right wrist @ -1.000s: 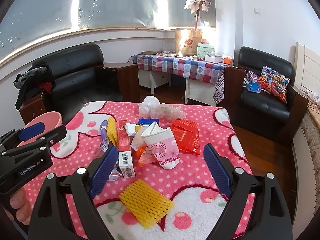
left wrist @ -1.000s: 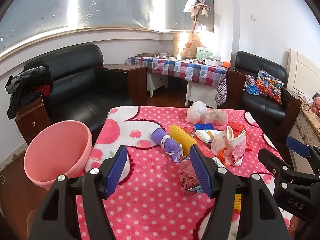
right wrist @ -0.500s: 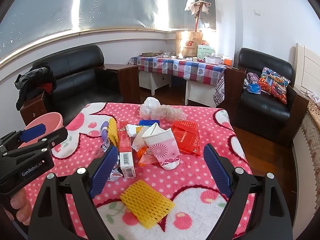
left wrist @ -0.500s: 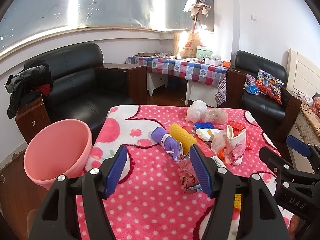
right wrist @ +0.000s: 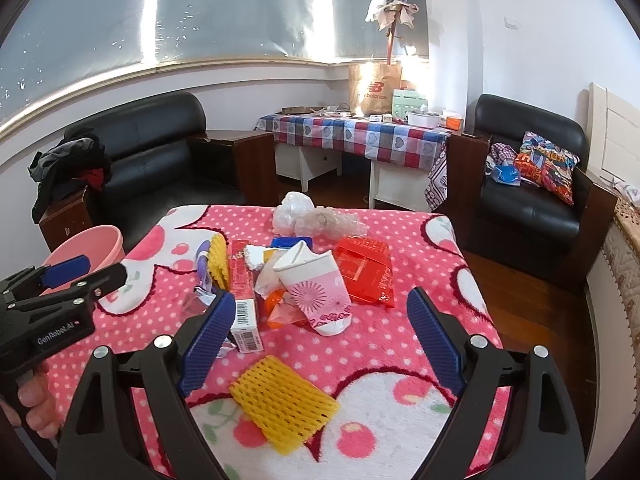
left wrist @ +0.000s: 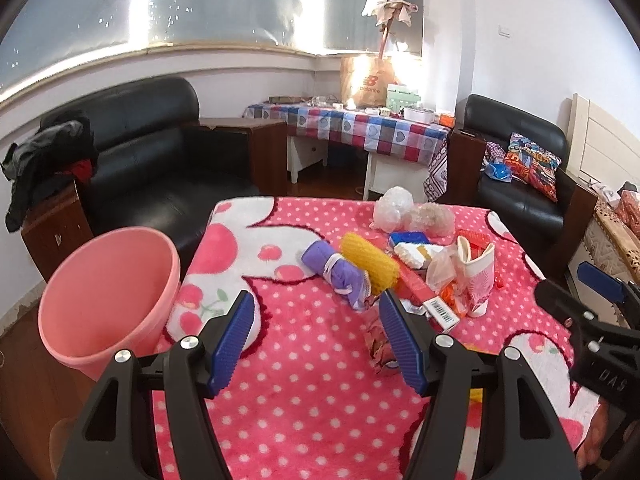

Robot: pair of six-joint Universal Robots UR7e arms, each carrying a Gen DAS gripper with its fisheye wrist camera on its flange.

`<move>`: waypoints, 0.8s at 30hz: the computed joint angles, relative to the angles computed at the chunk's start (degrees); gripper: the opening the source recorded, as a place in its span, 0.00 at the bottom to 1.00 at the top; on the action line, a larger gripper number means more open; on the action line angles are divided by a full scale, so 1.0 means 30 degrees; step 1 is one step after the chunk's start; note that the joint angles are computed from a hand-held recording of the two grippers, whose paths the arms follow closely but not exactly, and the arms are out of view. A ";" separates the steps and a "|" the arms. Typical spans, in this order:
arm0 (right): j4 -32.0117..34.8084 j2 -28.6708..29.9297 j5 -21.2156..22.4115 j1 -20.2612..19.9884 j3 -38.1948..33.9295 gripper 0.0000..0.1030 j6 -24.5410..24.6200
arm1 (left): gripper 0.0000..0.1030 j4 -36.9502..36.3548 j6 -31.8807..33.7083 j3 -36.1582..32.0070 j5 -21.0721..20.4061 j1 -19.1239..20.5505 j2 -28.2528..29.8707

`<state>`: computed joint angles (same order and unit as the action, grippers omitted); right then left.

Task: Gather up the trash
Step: 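Grasp the crumpled foil wrapper with the left tool while the right tool grasps the yellow foam net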

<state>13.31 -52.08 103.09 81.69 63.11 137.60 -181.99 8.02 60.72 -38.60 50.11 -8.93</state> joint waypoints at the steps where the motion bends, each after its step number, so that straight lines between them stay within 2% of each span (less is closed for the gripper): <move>1: 0.0031 0.0025 -0.0023 -0.0037 -0.0062 0.85 0.0046 | 0.63 0.0148 -0.0253 0.0254 -0.0295 0.0101 -0.0192; 5: 0.0532 0.0203 -0.0278 -0.0303 -0.0454 0.85 0.0261 | 0.63 0.0583 -0.0940 0.1201 -0.1574 0.0451 -0.0877; 9: 0.1227 0.0303 -0.0587 -0.0685 -0.0641 0.85 0.0137 | 0.63 0.1591 -0.1496 0.1980 -0.3545 0.0777 -0.1412; 13: 0.2118 0.0234 -0.0969 -0.1072 -0.0540 0.85 -0.0181 | 0.63 0.3034 -0.1672 0.1706 -0.5023 0.0875 -0.1225; 15: 0.2666 0.0309 -0.1067 -0.1205 -0.0647 0.83 -0.0318 | 0.62 0.3794 -0.1465 0.0939 -0.5109 0.0860 -0.0733; 18: 0.3528 0.0459 -0.1209 -0.1379 -0.0848 0.76 -0.0383 | 0.55 0.4872 -0.1542 -0.0275 -0.5319 0.0974 -0.0111; 20: 0.3903 0.0534 -0.1349 -0.1487 -0.0932 0.75 -0.0423 | 0.48 0.5793 -0.1756 -0.1433 -0.5358 0.1094 0.0447; 24: 0.4321 0.0687 -0.1662 -0.1651 -0.1143 0.74 -0.0262 | 0.42 0.7459 -0.2907 -0.2803 -0.5948 0.1429 0.0934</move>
